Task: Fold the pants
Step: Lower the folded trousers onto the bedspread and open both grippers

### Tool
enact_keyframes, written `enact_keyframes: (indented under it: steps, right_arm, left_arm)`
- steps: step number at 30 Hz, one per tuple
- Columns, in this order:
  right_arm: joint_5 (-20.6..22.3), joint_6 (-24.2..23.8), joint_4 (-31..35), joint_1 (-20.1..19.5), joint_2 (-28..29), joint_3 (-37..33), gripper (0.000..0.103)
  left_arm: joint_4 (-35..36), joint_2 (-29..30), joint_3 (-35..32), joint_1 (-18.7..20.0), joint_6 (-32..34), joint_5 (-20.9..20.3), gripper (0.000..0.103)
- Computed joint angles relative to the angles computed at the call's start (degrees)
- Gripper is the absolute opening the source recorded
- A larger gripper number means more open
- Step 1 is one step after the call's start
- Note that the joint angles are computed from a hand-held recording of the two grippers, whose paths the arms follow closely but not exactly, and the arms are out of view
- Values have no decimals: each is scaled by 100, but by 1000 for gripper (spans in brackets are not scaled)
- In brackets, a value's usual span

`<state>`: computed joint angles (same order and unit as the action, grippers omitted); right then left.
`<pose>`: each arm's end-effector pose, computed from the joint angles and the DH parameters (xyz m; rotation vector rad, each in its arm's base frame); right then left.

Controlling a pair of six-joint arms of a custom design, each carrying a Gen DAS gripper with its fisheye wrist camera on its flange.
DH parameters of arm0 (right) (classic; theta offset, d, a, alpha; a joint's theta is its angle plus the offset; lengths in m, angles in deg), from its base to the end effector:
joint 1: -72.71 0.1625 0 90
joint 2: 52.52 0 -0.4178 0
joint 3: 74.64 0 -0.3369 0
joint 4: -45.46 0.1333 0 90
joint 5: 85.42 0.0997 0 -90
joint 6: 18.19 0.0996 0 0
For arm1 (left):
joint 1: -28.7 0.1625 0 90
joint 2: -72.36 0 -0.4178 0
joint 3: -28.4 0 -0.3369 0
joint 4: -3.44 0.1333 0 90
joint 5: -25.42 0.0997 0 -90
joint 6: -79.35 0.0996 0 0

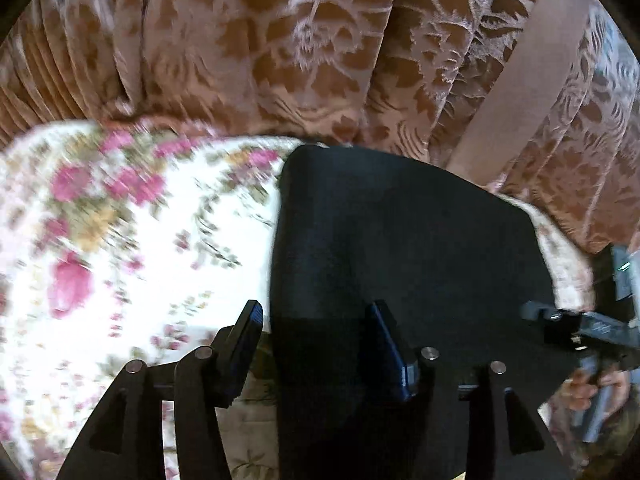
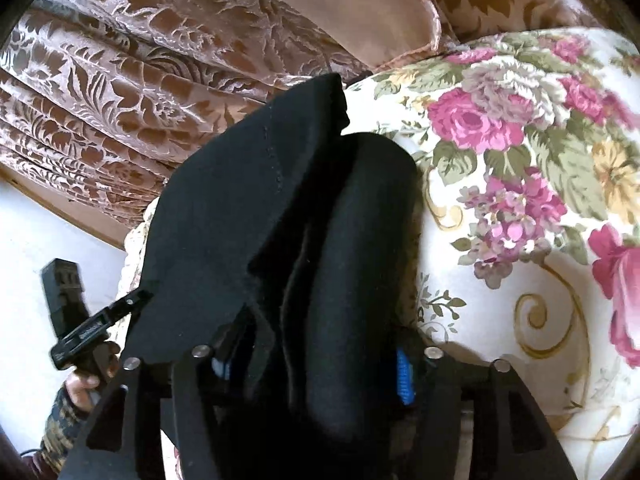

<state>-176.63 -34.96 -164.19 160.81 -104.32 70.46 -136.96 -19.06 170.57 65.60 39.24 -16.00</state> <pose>0.1188 -0.3767 0.1095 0.3771 -2.9462 0.6810 -0.1167 -0.3477 0.2528 0.2791 2.4221 -0.7944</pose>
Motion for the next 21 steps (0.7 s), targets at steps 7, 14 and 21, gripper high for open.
enact_keyframes:
  steps: [7, 14, 21]
  right_arm:
    - [-1210, 318, -574, 756, 9, 33, 74]
    - [-2322, 406, -1649, 1535, 201, 207, 74]
    - [-2926, 548, -2492, 2180, 546, 445, 74]
  left_arm:
    - [1348, -375, 21, -758, -1133, 521, 58]
    - [3025, -904, -112, -1548, -2429, 599, 58]
    - [4414, -1329, -250, -2317, -3581, 463, 58]
